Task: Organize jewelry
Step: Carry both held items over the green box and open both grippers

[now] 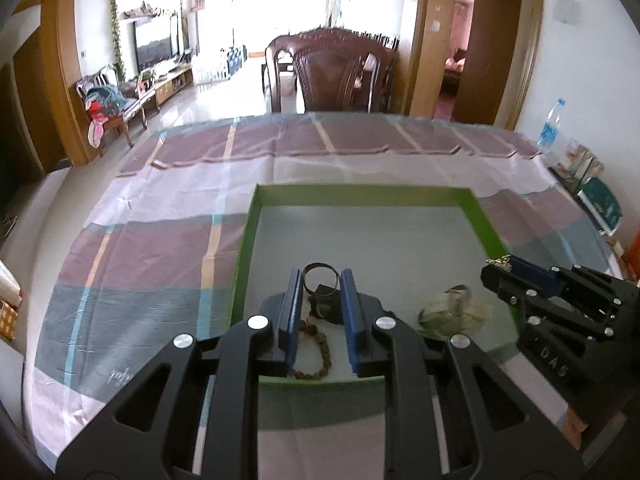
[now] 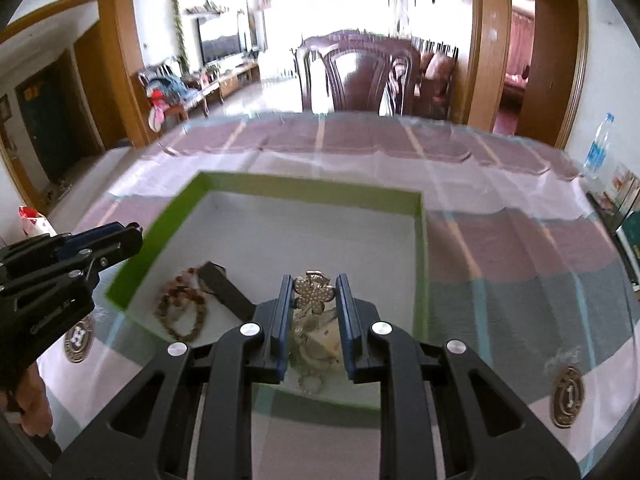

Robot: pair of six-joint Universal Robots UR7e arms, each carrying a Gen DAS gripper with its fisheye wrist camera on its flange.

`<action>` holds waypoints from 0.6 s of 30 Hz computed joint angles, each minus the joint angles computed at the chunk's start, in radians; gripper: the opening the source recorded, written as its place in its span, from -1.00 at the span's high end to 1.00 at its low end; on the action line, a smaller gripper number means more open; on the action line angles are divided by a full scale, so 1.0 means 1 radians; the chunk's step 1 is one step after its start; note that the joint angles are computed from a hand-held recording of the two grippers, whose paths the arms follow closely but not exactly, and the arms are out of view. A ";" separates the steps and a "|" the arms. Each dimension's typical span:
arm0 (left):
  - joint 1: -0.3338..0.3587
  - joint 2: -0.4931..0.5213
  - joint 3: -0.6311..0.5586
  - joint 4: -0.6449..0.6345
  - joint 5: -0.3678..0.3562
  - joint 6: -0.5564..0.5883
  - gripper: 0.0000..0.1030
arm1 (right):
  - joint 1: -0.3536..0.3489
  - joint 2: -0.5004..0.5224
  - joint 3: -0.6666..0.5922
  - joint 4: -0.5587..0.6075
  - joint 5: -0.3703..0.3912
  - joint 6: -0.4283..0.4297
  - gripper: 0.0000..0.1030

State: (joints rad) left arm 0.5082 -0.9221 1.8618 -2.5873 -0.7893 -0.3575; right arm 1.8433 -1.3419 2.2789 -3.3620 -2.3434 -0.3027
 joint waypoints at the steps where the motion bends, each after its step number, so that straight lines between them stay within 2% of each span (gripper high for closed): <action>1: 0.013 0.014 -0.011 0.010 -0.008 -0.005 0.63 | -0.013 0.013 -0.005 -0.002 0.004 0.000 0.59; 6: 0.045 0.033 -0.014 0.010 -0.024 -0.009 0.62 | -0.045 0.037 -0.005 -0.024 0.021 0.000 0.57; 7: 0.049 0.035 -0.013 -0.001 -0.028 -0.010 0.58 | -0.044 0.038 -0.003 -0.032 0.019 -0.001 0.46; 8: 0.052 0.034 -0.011 -0.013 -0.030 -0.011 0.44 | -0.045 0.038 0.000 -0.043 0.021 -0.002 0.26; 11: 0.047 0.024 0.004 -0.041 -0.015 -0.012 0.16 | -0.036 0.018 0.020 -0.079 0.025 0.000 0.10; 12: 0.041 0.015 0.017 -0.054 -0.006 -0.008 0.15 | -0.031 0.003 0.032 -0.084 0.030 0.003 0.07; 14: 0.028 -0.002 0.037 -0.064 0.012 -0.008 0.02 | -0.017 -0.028 0.056 -0.089 0.030 0.017 -0.16; 18: -0.025 -0.061 0.123 -0.090 0.068 -0.030 -0.20 | 0.036 -0.076 0.132 -0.141 -0.002 0.035 -0.39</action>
